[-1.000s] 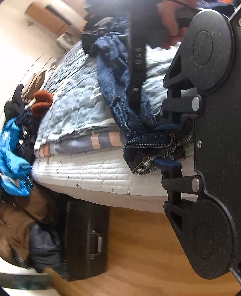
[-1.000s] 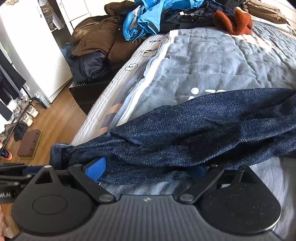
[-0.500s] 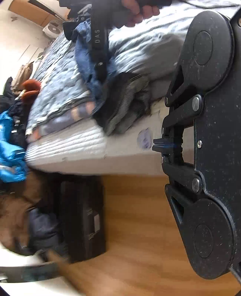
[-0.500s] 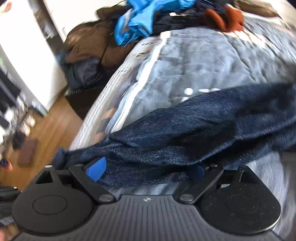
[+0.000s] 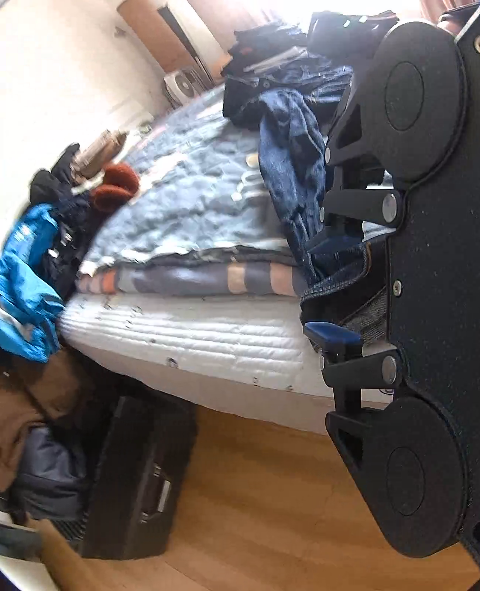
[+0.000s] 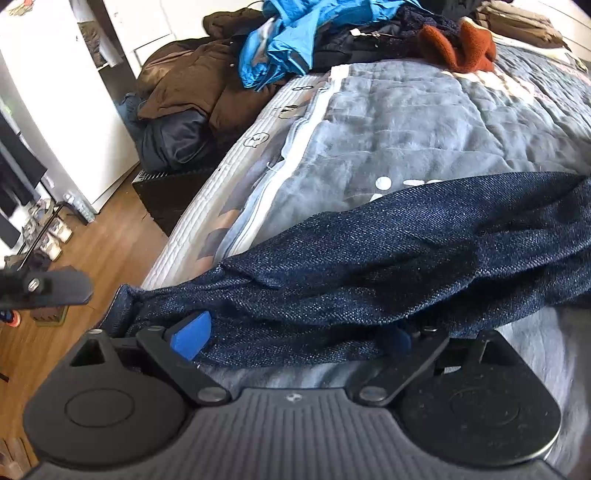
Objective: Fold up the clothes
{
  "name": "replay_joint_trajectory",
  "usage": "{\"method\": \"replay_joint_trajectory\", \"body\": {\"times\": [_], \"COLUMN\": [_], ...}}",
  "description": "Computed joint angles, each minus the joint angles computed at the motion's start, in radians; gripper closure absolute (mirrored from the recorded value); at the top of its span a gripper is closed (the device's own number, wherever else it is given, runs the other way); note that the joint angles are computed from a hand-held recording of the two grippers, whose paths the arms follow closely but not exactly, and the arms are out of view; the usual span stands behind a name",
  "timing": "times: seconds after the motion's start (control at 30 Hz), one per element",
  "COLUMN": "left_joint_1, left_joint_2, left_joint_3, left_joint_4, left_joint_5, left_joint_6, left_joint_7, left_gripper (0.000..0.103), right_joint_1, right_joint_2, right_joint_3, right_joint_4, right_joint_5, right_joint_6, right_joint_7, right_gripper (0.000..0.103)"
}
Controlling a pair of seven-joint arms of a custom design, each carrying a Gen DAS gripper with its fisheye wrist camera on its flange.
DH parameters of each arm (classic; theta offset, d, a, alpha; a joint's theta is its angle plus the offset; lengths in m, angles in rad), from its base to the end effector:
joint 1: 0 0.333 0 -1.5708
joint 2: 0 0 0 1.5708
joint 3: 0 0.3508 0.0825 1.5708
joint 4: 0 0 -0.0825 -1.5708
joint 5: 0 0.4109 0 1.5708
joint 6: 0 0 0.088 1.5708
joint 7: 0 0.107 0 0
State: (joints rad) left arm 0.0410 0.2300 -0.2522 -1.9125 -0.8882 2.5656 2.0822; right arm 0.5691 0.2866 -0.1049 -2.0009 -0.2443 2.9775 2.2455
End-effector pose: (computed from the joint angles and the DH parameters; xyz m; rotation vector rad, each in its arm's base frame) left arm 0.6605 -0.1186 0.4404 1.9578 -2.0360 1.1454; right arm 0.5953 0.3226 0.4109 -1.7804 1.7256 -0.3765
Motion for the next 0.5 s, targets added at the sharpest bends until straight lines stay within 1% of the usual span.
{"method": "replay_joint_trajectory", "body": {"times": [0.1, 0.17, 0.23, 0.3, 0.37, 0.43, 0.5], "left_joint_1": [-0.015, -0.021, -0.026, -0.04, -0.056, -0.067, -0.061], "left_joint_2": [0.036, 0.052, 0.075, 0.093, 0.106, 0.117, 0.119], "left_joint_3": [0.012, 0.014, 0.021, 0.027, 0.03, 0.028, 0.018], "left_joint_4": [0.037, 0.058, 0.098, 0.138, 0.167, 0.183, 0.188], "left_joint_5": [0.084, 0.138, 0.217, 0.324, 0.419, 0.491, 0.511], "left_joint_6": [-0.029, -0.032, -0.082, -0.119, -0.137, -0.143, -0.15], "left_joint_7": [-0.098, -0.151, -0.224, -0.28, -0.327, -0.36, -0.379], "left_gripper": [0.065, 0.077, 0.078, 0.077, 0.076, 0.076, 0.079], "right_joint_1": [-0.003, 0.002, 0.008, 0.017, 0.025, 0.032, 0.038], "right_joint_2": [-0.002, -0.002, -0.002, -0.002, -0.001, -0.001, -0.001], "right_joint_3": [0.002, -0.001, -0.007, -0.016, -0.022, -0.03, -0.036], "right_joint_4": [-0.007, -0.008, -0.005, -0.004, -0.003, -0.003, -0.002], "right_joint_5": [0.0, -0.004, -0.015, -0.033, -0.053, -0.076, -0.096], "right_joint_6": [0.011, 0.01, 0.003, -0.001, -0.006, -0.008, -0.012], "right_joint_7": [-0.015, -0.022, -0.024, -0.019, -0.013, 0.001, 0.016], "right_gripper": [0.008, 0.008, 0.008, 0.008, 0.008, 0.008, 0.008]}}
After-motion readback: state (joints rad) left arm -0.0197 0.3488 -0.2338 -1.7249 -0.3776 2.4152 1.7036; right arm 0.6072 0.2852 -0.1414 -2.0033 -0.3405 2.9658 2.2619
